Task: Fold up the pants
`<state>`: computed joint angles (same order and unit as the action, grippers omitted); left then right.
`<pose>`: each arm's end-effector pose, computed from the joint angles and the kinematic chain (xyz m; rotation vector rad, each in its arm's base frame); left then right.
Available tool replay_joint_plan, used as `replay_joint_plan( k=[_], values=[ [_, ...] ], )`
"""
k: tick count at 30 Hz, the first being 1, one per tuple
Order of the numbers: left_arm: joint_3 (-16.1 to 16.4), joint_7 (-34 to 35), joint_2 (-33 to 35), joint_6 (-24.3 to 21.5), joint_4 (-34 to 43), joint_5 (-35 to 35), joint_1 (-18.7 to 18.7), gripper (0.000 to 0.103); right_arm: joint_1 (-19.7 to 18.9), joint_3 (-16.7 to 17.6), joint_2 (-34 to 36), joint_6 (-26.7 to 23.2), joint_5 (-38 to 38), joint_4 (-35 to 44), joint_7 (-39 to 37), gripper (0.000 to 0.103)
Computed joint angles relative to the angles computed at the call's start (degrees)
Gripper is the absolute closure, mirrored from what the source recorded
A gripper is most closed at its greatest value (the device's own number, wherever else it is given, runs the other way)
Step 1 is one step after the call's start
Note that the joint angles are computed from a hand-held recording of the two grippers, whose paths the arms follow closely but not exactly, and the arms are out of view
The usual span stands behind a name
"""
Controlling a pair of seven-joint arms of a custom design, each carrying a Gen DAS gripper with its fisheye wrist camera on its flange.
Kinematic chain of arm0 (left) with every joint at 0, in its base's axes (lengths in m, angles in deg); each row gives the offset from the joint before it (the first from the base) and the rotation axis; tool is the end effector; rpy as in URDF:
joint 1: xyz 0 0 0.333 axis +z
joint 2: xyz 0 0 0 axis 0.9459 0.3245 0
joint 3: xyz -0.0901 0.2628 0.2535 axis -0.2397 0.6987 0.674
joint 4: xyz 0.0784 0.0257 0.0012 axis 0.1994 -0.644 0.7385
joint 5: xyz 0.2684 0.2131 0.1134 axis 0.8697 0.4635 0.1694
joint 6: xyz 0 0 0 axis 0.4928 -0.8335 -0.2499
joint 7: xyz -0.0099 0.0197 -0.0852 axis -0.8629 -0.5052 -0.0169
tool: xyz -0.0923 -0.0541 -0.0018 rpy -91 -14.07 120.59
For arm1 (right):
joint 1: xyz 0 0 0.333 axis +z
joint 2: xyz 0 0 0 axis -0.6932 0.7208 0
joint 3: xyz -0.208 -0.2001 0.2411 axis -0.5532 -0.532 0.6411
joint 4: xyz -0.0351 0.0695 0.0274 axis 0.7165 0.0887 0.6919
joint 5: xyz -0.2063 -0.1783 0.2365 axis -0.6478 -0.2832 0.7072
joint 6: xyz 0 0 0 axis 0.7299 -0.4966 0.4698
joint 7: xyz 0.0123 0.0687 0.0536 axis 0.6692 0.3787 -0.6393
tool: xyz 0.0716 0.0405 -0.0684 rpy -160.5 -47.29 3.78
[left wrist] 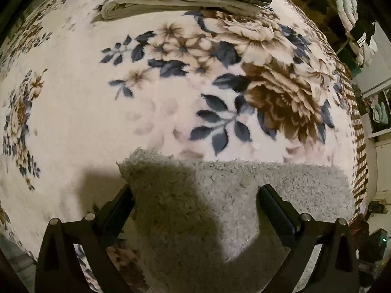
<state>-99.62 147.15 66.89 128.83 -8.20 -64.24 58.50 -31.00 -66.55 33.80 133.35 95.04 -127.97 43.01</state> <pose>0.6281 -0.2479 0.5784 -2.3852 1.9818 -0.4487 0.4054 0.0763 0.4846 -1.0532 2.2490 0.6276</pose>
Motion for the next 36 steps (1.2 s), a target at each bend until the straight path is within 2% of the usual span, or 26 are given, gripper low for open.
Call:
replay_joint_plan(
  k=[2,5,7,10,12,14,15,18,20,22,23,26,27,28,29,30,34,36],
  values=[
    [-0.2,0.6,0.0,0.4,-0.1,-0.5,0.2,0.000,-1.7,0.3,-3.5,-1.2,-4.8,-1.6,6.0,0.093],
    [-0.4,1.4,-0.1,0.8,-0.1,-1.1,0.3,0.000,-3.2,-0.2,-5.9,-6.1,-13.2,-0.7,10.3,0.093],
    [-0.3,1.8,0.1,0.6,0.2,-1.0,0.2,0.000,-3.3,-0.9,-5.6,-8.3,-16.2,0.2,10.7,0.093],
    [-0.4,2.1,0.1,0.5,0.1,-1.4,0.3,0.000,-3.0,-0.6,-1.5,-10.4,-20.6,2.1,9.7,0.092],
    [-0.5,2.4,-0.8,0.5,-0.5,-2.1,0.6,0.000,-2.4,-0.6,2.4,-12.4,-20.8,4.0,7.4,0.084],
    [-0.6,2.6,-3.3,1.5,-2.8,-3.3,1.1,0.000,-2.5,-0.4,4.8,-16.1,-22.5,6.7,6.7,0.066],
    [-0.6,2.6,-5.3,2.5,-4.8,-4.2,1.4,0.000,-2.6,0.0,5.3,-16.7,-23.2,8.1,6.7,0.064],
    [-0.6,1.7,-10.6,4.2,-9.9,-4.6,1.5,0.000,-3.5,0.3,2.7,-15.5,-25.9,10.3,5.5,0.056],
    [-0.6,0.4,-13.6,4.4,-13.4,-3.3,1.1,0.000,-3.7,-0.3,1.5,-13.6,-25.7,12.0,3.3,0.044],
    [-0.8,-1.2,-15.3,4.3,-16.6,-2.2,0.8,0.000,-3.2,-1.4,4.0,-11.6,-22.0,15.3,-0.7,0.033],
    [-0.8,-1.3,-15.5,4.2,-17.5,-3.0,0.9,0.000,-3.0,-1.6,5.9,-11.6,-20.5,17.2,-2.3,0.030],
    [-0.8,-1.6,-16.9,7.6,-22.4,-9.1,1.6,0.000,-3.4,-0.9,14.5,-14.7,-18.1,24.8,-5.0,0.030],
    [-0.8,-1.6,-17.2,8.5,-23.4,-10.1,1.6,0.000,-3.9,-0.5,18.6,-18.6,-18.7,28.8,-3.2,0.030],
    [-0.8,-2.0,-17.5,9.1,-24.1,-10.7,1.7,0.000,-4.7,0.0,21.0,-21.2,-18.1,31.0,-2.4,0.038],
    [-0.8,-2.2,-17.7,9.7,-24.7,-11.1,1.7,0.000,-5.3,0.7,22.8,-21.8,-15.8,32.2,-1.8,0.063],
    [-0.8,-2.4,-17.8,10.1,-24.9,-11.2,1.7,0.000,-6.2,2.2,23.1,-20.2,-14.5,32.2,-2.0,0.067],
    [-1.0,-3.0,-17.3,10.1,-25.1,-7.5,1.4,0.000,-3.8,3.2,23.7,-12.4,-24.5,33.5,0.8,0.071],
    [-1.0,-2.4,-15.8,10.0,-24.4,-6.5,1.3,0.000,-3.8,3.8,24.9,-13.3,-27.3,34.8,1.0,0.071]
  ],
)
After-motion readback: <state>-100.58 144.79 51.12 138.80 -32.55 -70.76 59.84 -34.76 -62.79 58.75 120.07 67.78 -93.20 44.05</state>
